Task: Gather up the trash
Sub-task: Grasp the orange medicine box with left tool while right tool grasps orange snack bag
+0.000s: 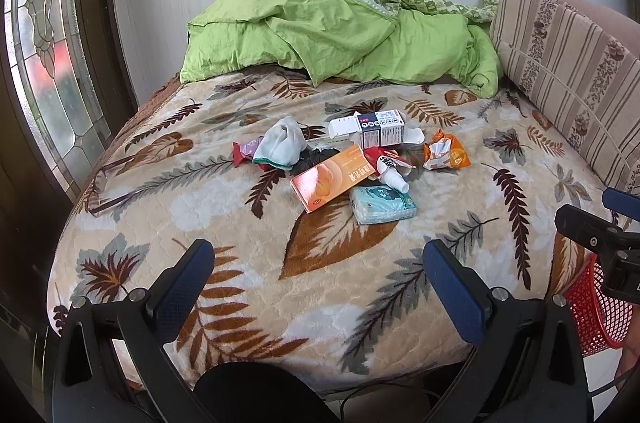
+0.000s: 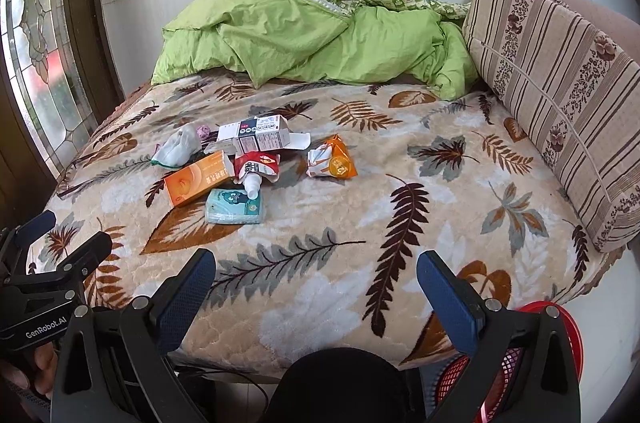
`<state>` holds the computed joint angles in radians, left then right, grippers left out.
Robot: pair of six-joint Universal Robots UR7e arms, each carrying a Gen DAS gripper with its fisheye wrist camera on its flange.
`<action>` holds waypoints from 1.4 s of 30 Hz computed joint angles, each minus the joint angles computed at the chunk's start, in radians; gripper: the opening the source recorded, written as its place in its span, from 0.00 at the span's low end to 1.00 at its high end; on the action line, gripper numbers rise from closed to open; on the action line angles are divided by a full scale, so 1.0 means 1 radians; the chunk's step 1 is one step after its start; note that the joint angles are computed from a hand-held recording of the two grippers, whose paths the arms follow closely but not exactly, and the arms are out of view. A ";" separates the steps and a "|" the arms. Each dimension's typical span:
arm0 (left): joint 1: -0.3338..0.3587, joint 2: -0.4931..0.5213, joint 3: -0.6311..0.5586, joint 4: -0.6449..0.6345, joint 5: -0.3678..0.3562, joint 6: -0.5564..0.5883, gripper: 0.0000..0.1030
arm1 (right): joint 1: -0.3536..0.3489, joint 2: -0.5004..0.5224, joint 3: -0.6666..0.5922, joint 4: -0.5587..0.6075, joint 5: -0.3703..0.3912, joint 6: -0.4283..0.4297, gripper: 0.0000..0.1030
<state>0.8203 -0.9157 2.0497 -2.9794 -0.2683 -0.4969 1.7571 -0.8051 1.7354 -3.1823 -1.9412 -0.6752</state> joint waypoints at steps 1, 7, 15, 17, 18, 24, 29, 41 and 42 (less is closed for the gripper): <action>0.003 0.003 -0.003 0.002 -0.004 0.000 1.00 | -0.003 0.004 -0.007 0.006 0.001 0.000 0.99; 0.029 0.019 -0.031 -0.021 -0.032 0.058 1.00 | -0.016 0.026 -0.043 0.041 -0.001 0.017 0.99; 0.150 0.014 -0.144 -0.054 -0.179 0.262 1.00 | -0.056 0.052 -0.150 0.229 0.085 0.066 0.95; 0.183 0.029 -0.189 -0.045 -0.208 0.319 1.00 | -0.065 0.067 -0.200 0.289 0.118 0.079 0.92; 0.198 0.044 -0.214 -0.055 -0.214 0.361 0.98 | -0.069 0.082 -0.233 0.319 0.131 0.084 0.92; 0.271 0.102 -0.324 -0.044 -0.253 0.524 0.82 | -0.074 0.209 -0.450 0.425 0.137 0.068 0.92; 0.309 0.108 -0.368 -0.027 -0.328 0.576 0.82 | -0.093 0.363 -0.718 0.589 0.161 0.123 0.92; 0.354 0.121 -0.428 0.030 -0.448 0.607 0.83 | -0.110 0.672 -1.249 0.882 0.127 0.225 0.46; 0.357 0.130 -0.439 0.036 -0.449 0.613 0.83 | -0.108 0.660 -1.225 0.866 0.130 0.225 0.43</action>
<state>1.1776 -0.7858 1.6103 -2.9436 -0.7173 0.1165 1.6488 -0.1448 0.5106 -2.3165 -1.8111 -0.4505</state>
